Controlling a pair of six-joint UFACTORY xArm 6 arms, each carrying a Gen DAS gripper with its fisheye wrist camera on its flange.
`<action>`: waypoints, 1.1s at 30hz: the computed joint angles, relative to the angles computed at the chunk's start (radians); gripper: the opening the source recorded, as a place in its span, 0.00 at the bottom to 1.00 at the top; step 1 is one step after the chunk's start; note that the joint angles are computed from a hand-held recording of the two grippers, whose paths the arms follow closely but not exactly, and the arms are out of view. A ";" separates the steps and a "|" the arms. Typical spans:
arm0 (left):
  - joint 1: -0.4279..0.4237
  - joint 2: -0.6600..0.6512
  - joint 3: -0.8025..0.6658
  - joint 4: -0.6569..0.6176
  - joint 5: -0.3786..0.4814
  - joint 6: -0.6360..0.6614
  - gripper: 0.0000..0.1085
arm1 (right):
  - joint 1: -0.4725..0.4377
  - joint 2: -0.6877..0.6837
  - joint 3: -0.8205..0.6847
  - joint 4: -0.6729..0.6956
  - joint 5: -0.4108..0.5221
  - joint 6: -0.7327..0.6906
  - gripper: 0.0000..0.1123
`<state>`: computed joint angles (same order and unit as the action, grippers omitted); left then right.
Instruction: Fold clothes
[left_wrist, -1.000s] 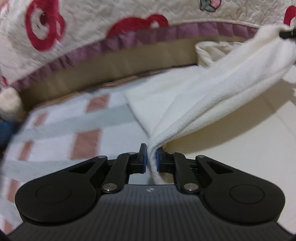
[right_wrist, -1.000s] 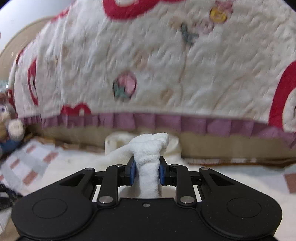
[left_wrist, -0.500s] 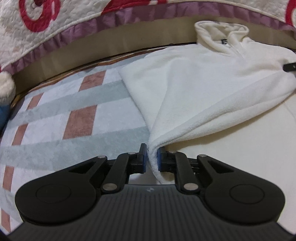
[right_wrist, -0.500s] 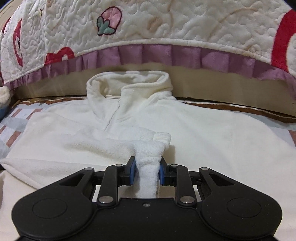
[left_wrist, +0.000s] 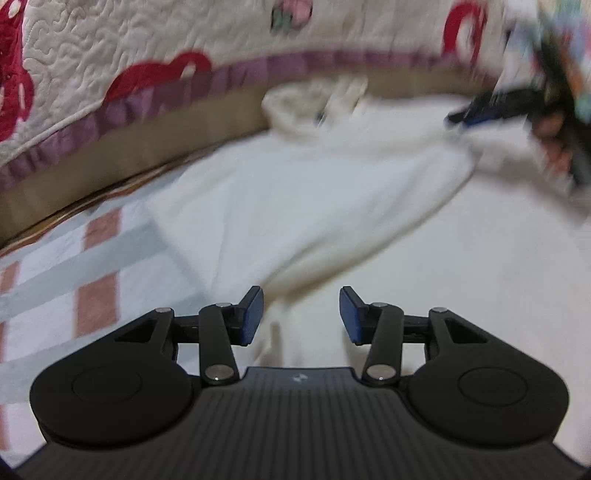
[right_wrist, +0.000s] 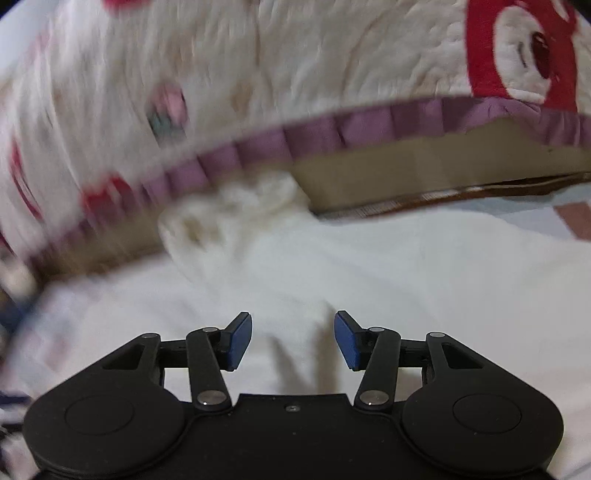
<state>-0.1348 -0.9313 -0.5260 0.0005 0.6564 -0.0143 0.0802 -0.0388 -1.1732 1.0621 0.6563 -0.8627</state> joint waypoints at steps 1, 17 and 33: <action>0.010 0.034 -0.015 -0.024 -0.041 -0.007 0.42 | 0.006 -0.007 0.003 0.005 -0.003 -0.013 0.49; -0.079 0.232 -0.043 0.204 0.044 -0.194 0.41 | 0.127 -0.089 0.179 -0.261 -0.133 -0.373 0.50; -0.074 0.220 -0.025 0.196 0.030 -0.142 0.43 | 0.064 -0.099 0.190 -0.161 -0.056 -0.441 0.50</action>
<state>-0.2084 -0.7110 -0.5506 0.1961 0.6863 -0.1562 0.1445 -0.1381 -0.9834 0.9010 0.6007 -1.3033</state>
